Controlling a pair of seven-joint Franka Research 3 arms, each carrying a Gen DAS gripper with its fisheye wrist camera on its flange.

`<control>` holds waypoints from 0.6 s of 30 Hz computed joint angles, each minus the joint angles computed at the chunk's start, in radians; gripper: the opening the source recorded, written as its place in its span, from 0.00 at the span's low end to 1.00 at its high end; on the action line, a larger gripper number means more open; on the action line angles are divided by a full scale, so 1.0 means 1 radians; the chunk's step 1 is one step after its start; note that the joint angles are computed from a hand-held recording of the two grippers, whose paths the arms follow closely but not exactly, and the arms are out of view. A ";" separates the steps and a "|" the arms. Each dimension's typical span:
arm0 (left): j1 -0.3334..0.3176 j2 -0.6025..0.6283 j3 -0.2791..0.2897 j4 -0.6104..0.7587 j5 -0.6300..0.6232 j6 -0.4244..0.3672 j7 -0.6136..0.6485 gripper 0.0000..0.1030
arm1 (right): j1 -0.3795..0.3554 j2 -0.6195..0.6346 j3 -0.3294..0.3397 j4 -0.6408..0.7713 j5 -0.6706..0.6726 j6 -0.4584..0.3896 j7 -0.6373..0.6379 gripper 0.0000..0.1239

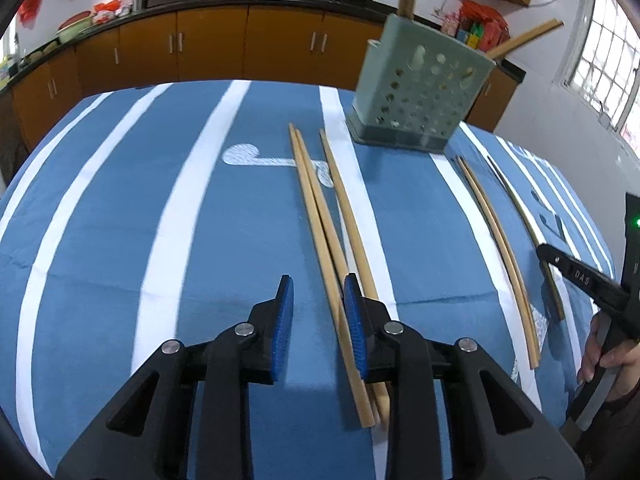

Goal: Organize utensils
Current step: 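Return both tools to the table and grasp another chopstick each, then hold the grasped chopsticks against the table with both tools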

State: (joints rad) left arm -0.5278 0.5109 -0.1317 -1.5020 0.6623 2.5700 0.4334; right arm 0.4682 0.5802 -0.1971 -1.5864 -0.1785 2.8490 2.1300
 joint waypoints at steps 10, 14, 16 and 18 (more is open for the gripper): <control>-0.029 0.061 0.005 0.098 -0.002 -0.107 0.059 0.20 | 0.009 -0.002 -0.005 -0.004 -0.012 0.002 -0.005 0.07; -0.046 0.094 0.017 0.156 0.011 -0.157 0.075 0.10 | 0.013 0.000 -0.005 0.000 -0.019 0.000 -0.015 0.10; -0.041 0.103 0.018 0.171 0.006 -0.165 0.085 0.08 | 0.009 0.004 0.001 0.007 -0.017 -0.003 -0.025 0.08; -0.034 0.107 0.023 0.182 0.000 -0.177 0.090 0.07 | -0.004 0.011 0.017 0.023 -0.009 -0.010 -0.049 0.08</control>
